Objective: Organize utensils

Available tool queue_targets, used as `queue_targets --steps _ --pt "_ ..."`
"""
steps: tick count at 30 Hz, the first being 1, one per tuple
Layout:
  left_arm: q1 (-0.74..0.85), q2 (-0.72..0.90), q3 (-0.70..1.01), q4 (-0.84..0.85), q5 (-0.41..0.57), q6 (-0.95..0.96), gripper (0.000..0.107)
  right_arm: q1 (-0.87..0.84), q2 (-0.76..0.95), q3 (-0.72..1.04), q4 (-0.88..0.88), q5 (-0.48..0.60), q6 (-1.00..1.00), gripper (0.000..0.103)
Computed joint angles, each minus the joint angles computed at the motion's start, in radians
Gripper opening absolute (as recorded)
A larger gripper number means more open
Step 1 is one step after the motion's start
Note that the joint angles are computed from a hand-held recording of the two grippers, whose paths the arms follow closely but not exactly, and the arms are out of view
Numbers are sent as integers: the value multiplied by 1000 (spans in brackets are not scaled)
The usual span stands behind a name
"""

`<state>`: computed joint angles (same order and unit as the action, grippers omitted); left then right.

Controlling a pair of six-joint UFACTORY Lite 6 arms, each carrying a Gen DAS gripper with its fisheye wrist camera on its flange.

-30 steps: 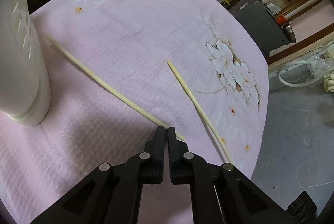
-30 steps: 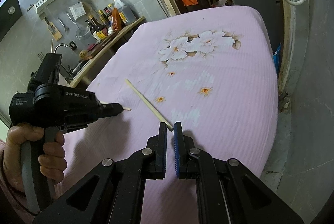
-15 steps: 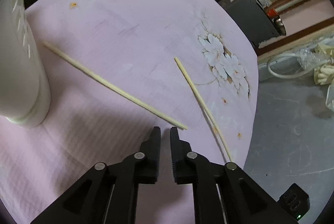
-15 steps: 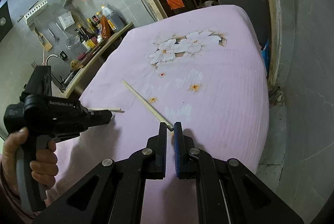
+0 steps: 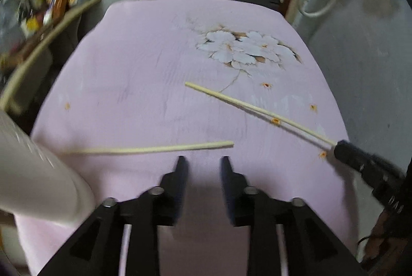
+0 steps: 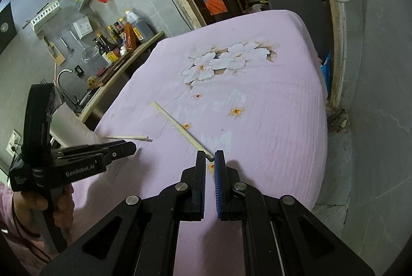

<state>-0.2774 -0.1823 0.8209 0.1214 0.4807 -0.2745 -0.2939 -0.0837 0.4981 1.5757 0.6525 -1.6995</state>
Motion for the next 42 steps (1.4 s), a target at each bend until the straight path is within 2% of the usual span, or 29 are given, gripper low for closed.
queue_targets --steps 1,2,7,13,18,27,28,30,36,39,42 --pt "-7 -12 -7 37 -10 -20 50 0 2 1 3 2 -5 6" --pt "-13 -32 -16 71 -22 -32 53 -4 5 1 3 6 -9 6" --pt "-13 -22 2 3 -32 114 53 -8 16 -7 18 10 -34 6" --pt "-49 53 56 109 24 53 49 -10 29 -4 24 24 -53 6" --pt "-87 78 66 223 34 -9 43 -22 61 7 34 38 -75 6" --pt "-140 88 37 400 5 -82 20 25 63 10 63 18 -82 6" --pt "-157 81 25 438 1 -103 8 29 63 14 63 16 -82 6" --pt "-184 73 9 506 -1 -148 2 35 62 21 66 12 -80 6" --pt "-174 27 -23 394 -37 -10 1 34 77 41 69 8 -69 6" --pt "-174 -9 -33 401 -48 -16 1 45 82 43 78 -3 -70 6" --pt "-181 10 -16 503 -6 -137 2 65 86 49 88 -15 -60 6"
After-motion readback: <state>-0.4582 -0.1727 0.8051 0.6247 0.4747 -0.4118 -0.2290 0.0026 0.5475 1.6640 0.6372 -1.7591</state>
